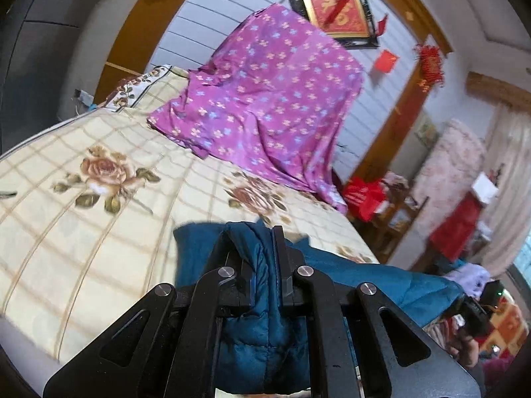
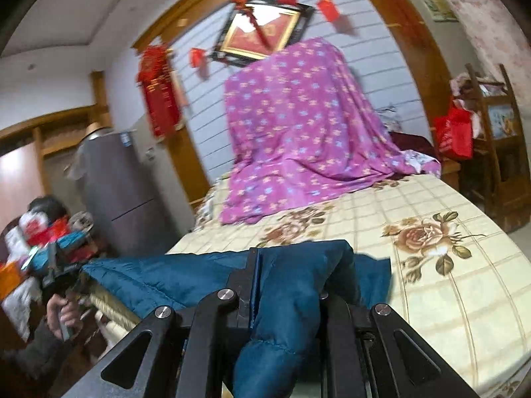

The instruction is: Fold large clothes

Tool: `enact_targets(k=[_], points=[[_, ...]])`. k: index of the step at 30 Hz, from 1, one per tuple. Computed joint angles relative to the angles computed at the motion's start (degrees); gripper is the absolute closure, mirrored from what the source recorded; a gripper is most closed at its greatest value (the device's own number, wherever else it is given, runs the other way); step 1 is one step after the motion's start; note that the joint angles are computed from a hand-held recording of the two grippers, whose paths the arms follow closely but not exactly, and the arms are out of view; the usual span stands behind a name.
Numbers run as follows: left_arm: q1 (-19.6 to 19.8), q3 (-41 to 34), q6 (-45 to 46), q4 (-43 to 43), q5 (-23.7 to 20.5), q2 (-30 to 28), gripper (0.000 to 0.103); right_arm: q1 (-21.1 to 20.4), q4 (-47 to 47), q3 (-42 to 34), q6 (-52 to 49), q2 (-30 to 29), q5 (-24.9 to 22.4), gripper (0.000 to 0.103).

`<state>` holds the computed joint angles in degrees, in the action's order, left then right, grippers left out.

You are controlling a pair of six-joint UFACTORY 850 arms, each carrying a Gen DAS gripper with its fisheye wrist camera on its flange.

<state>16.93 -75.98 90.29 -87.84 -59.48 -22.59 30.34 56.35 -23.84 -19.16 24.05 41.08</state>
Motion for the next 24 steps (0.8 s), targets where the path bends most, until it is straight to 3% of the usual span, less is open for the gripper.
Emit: enact_targets(k=[4,6,13,18,24], points=[[-6.1,-8.7,-2.8,-0.1,8.6,-5.6,0.097,-10.4,-10.4,-6.0,13.1,-8.7,-2.7,0.09],[-8.7,-13.0,-4.5,0.8,12.8,-8.7,0.097,-13.5,-13.5,-8.5,17.2,-12.7,-3.0,0.09],[-15.7,-29.7,-21.1,14.5,25.4,-23.1,0.097,-20.3,-20.1,-16.4,26.6,-27.2,-2.7,0.09],[-18.4,-36.8,-30.2,24.5,29.5,-30.7,0.096,-24.4,-28.4,-18.5,35.5,-35.1,-2.7,0.09],[-20.5,-40.3,-35.7,30.4,32.1,-35.1,0.095,-29.2,-41.2,-21.8,49.4,-40.0,-8.5,0.089]])
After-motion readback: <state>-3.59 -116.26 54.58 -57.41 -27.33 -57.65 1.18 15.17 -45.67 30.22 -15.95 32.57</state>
